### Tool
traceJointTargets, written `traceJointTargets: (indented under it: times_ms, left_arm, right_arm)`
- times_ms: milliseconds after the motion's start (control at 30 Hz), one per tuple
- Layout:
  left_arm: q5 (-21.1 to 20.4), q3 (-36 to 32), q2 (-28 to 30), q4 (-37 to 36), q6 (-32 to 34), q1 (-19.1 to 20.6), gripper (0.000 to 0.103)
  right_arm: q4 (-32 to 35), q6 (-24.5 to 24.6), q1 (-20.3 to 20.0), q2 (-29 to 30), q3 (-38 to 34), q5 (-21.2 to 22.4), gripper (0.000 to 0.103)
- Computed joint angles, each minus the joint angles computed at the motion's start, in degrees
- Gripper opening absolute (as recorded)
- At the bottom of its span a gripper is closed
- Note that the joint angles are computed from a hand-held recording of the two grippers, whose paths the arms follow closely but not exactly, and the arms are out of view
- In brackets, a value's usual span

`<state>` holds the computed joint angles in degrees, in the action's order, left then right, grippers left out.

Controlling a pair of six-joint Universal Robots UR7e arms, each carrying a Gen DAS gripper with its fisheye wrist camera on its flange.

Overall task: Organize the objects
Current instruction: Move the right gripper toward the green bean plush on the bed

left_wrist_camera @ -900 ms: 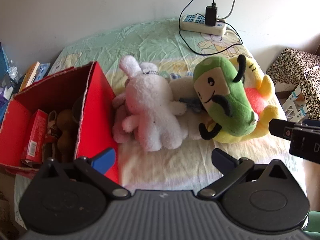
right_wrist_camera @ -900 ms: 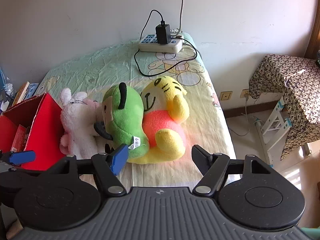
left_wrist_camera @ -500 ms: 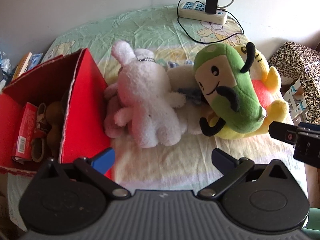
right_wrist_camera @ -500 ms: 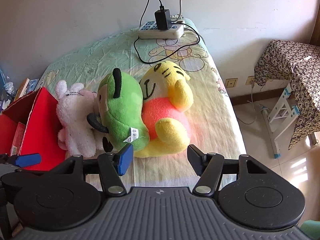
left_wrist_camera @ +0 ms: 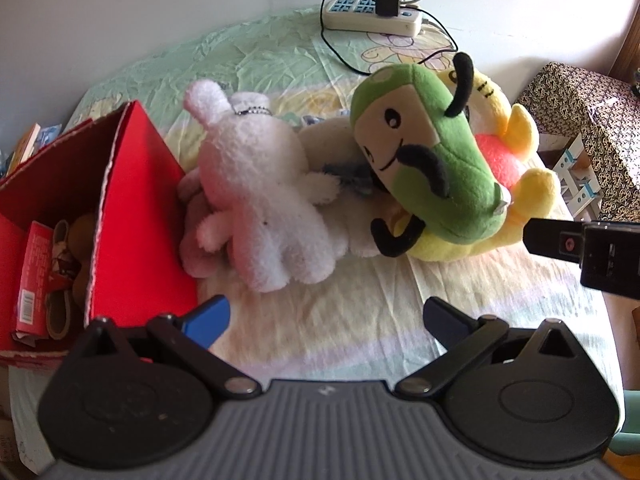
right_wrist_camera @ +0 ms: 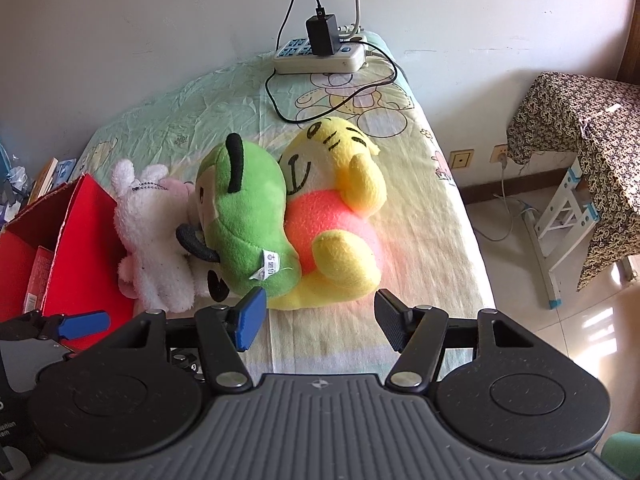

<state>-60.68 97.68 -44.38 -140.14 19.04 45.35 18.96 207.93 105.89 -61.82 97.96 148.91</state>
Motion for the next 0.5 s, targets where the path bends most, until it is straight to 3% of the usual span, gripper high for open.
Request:
traceJointTargets:
  times_ms: [500]
  left_arm:
    - [0.75,1.1,-0.91,-0.83,-2.18,-0.65,0.102]
  right_arm:
    - [-1.72,-2.17,0.1,-2.42,2.36,-0.77,0.064]
